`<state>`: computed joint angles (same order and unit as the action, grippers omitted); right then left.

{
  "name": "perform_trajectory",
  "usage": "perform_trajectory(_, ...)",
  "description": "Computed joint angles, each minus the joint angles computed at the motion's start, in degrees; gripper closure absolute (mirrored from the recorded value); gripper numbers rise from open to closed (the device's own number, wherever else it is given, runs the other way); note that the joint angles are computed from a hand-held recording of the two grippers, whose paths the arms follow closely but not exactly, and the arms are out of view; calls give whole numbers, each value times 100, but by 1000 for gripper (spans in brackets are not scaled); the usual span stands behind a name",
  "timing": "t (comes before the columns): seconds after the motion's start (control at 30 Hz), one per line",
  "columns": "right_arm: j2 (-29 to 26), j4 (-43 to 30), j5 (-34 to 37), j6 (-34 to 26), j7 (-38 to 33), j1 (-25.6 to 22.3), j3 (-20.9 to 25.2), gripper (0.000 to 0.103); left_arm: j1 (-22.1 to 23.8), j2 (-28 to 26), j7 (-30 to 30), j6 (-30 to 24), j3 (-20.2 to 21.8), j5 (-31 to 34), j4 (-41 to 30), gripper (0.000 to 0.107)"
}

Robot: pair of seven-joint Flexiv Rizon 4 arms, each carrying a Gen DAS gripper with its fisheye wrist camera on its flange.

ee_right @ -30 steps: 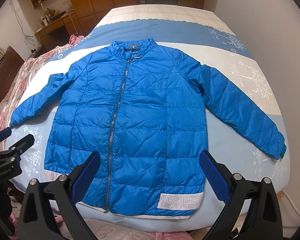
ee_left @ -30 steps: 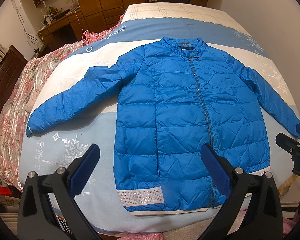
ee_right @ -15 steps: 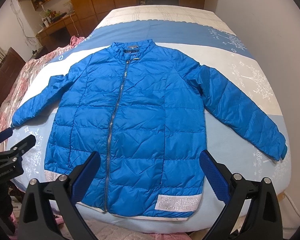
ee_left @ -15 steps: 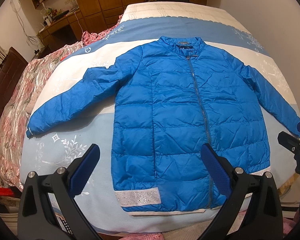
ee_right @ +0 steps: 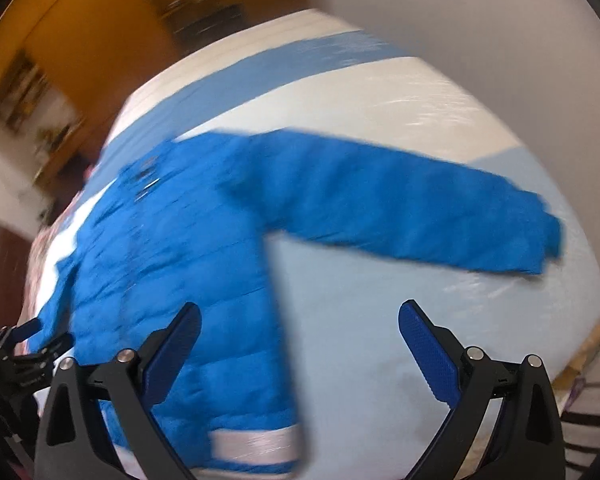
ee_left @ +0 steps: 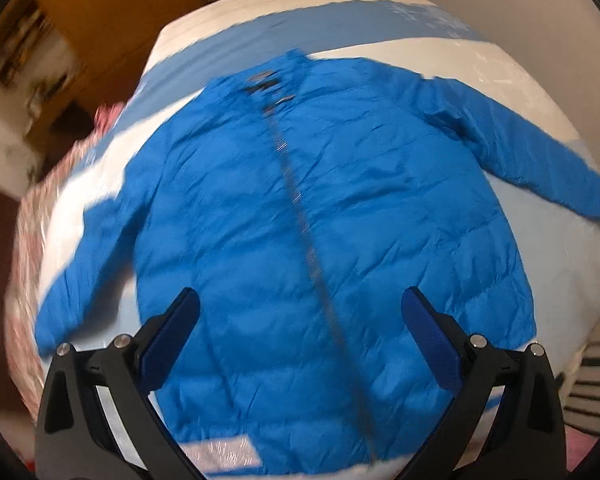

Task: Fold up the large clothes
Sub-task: 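Grasp the blue jacket's sleeve cuff with the right tool and fold it across the body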

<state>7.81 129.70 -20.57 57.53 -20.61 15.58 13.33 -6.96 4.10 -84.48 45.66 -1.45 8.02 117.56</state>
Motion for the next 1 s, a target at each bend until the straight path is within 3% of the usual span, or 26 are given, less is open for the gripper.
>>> perform_trajectory(0.1,293,396,32,227,-154,-374,-252,4,-153,-526,51,149,-206,-289,-371,7)
perform_trajectory(0.23,445,621,774,319,-1050,-764,-706,4,-477,-1286,-381,13,-377,-209,-1197,7)
perform_trajectory(0.53,-262,194,2826,98,-3133,-1196,-1288,11,-1324,-2981,-953,-415,-349,-307,-3104,8)
perform_trajectory(0.8,-823,-205,3956,-86,-4164,-1628,-1256,13,-1581,-3935,-970,-818,-277,-631,-3945,8)
perform_trajectory(1.0,-1077,-252,4124,65,-4392,-1807,-1138,20,-1632,-4228,-963,-713,-190,-672,-4098,8)
